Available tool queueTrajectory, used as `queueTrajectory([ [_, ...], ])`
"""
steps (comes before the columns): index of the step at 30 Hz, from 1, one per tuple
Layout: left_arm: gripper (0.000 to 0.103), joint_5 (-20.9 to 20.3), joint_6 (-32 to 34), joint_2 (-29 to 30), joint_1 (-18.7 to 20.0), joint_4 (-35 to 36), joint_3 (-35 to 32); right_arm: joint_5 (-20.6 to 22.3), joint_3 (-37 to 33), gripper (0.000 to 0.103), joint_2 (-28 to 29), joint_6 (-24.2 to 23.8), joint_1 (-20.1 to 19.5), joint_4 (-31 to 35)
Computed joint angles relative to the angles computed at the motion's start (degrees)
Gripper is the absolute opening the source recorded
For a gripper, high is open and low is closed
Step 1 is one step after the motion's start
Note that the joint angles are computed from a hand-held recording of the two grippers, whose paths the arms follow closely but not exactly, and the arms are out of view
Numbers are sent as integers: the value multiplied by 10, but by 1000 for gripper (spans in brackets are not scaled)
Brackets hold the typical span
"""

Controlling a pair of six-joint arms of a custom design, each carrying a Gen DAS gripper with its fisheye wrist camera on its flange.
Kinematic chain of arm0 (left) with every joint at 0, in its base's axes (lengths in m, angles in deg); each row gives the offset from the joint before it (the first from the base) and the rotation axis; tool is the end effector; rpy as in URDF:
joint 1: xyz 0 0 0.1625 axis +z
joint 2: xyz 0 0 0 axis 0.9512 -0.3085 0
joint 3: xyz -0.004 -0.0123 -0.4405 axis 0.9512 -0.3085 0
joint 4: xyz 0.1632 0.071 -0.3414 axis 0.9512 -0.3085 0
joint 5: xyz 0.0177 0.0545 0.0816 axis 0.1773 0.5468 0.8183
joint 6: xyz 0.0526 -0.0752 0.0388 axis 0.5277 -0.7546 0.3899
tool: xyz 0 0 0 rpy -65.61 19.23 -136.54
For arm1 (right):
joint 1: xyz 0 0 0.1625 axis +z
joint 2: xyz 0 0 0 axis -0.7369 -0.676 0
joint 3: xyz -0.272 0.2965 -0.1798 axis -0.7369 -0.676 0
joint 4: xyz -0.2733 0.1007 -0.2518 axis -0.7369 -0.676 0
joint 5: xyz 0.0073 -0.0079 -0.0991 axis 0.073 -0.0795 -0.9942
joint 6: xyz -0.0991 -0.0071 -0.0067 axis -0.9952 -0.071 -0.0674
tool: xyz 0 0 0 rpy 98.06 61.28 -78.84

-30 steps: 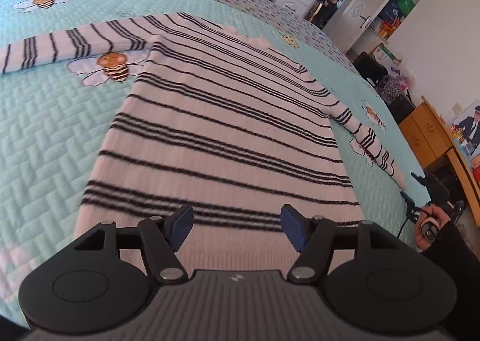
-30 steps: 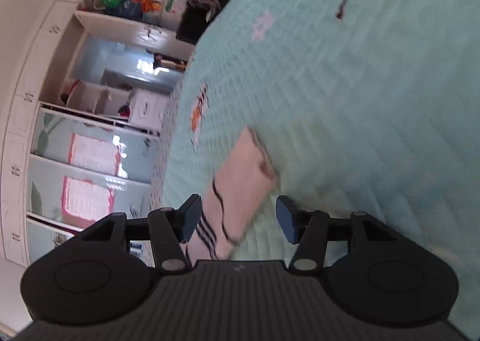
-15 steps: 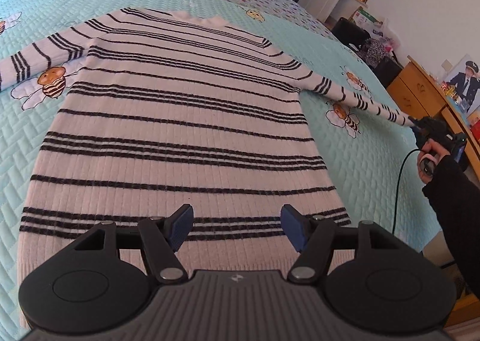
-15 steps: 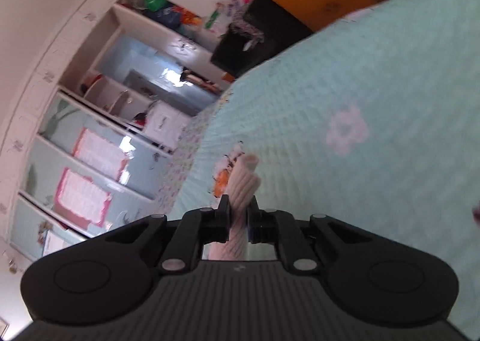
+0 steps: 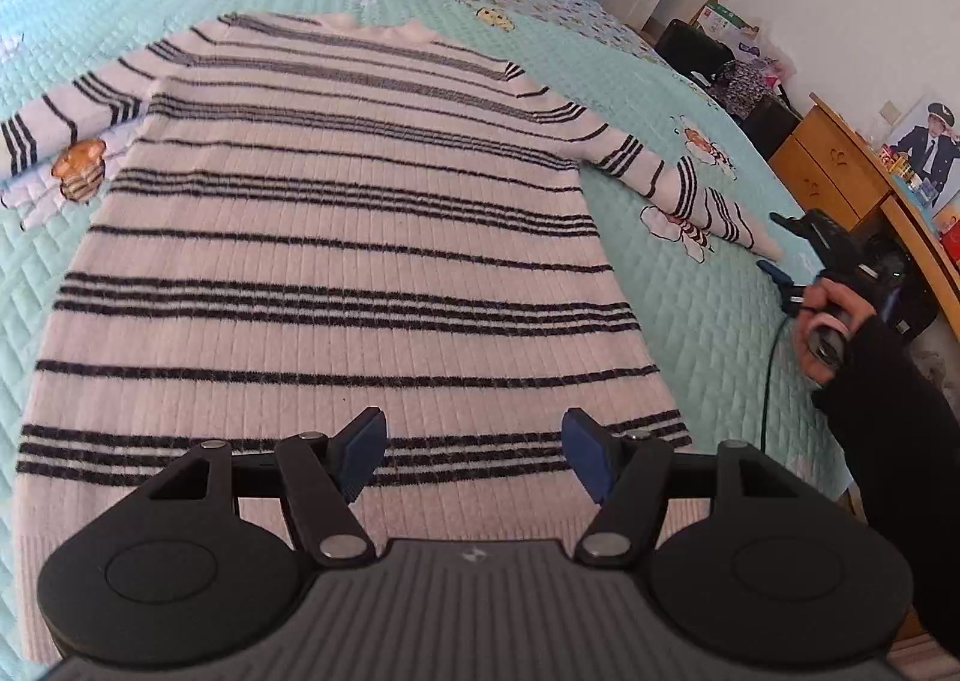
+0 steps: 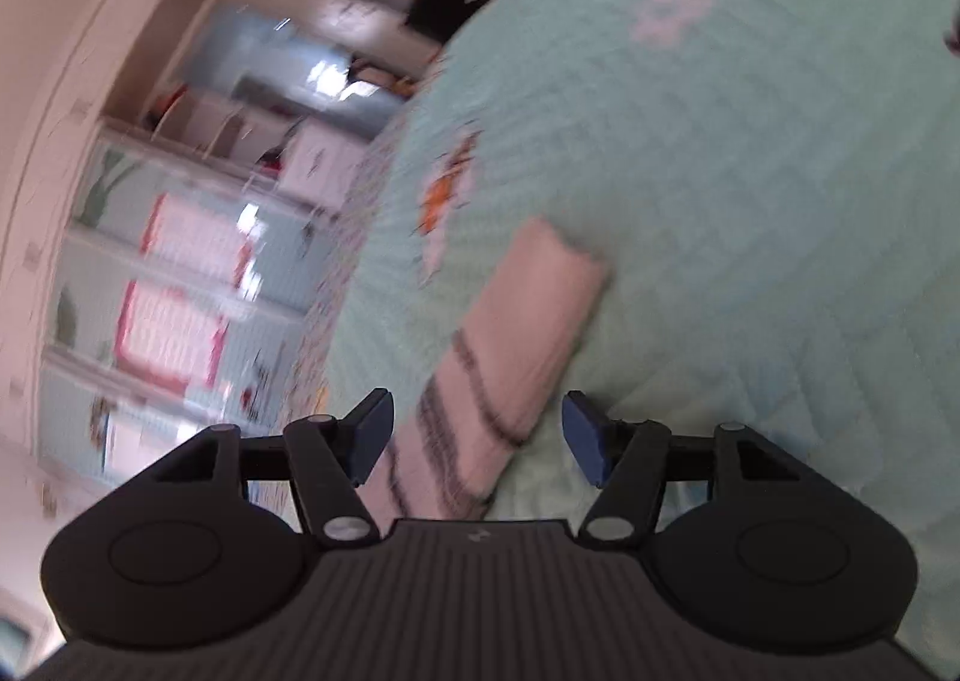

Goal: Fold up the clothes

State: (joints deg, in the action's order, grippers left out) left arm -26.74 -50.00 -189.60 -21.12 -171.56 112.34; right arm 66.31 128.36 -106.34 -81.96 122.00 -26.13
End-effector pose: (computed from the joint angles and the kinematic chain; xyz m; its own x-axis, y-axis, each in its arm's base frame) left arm -0.0837 -0.3700 0.3378 -0.7982 0.5018 -0.3333 0.5881 0.7690 -0.2506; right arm 0.0244 -0.3155 0.1656 -0.7291 0.4488 -0.5167 0.4612 -0.2357 -0.8554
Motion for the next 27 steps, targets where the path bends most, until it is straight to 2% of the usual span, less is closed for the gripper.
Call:
queueTrajectory([
  [2,70,6,-1,-3,2,5,-1,-10,-9,61,1,13,-12,-7],
  [5,70,17,-12,8,9,9,-6,17,-48,59,-6,-8,-7,43],
  [7,70,19,-16,15,11,10,-9,31,-68,39,-14,-11,-14,79],
  [8,70,19,-14,16,10,9,-9,36,-72,8,-20,-7,-21,97],
  [9,70,20,-10,17,8,8,-9,40,-73,10,-25,-5,-28,108],
  [10,70,19,-7,20,7,7,-9,34,-63,9,-34,-13,-37,95],
  [12,70,18,-4,25,8,5,-10,55,-43,9,-50,-46,-37,67],
  [14,70,18,-4,29,8,5,-9,49,-14,9,-71,-55,-56,34],
  [16,70,16,-3,33,7,5,-9,-13,14,10,-100,-54,-104,12],
  [17,70,16,-2,34,6,4,-9,-29,12,10,-112,-60,-121,35],
  [19,70,15,-5,35,3,3,-7,-31,-8,9,-114,-76,-128,91],
  [23,70,22,-6,31,-4,11,-6,-52,-33,10,-134,-95,-120,120],
  [25,70,26,-11,28,-4,13,-6,-49,-51,10,-143,-117,-106,135],
  [27,70,24,-17,29,1,6,-6,-24,-80,10,-125,-125,-98,187],
])
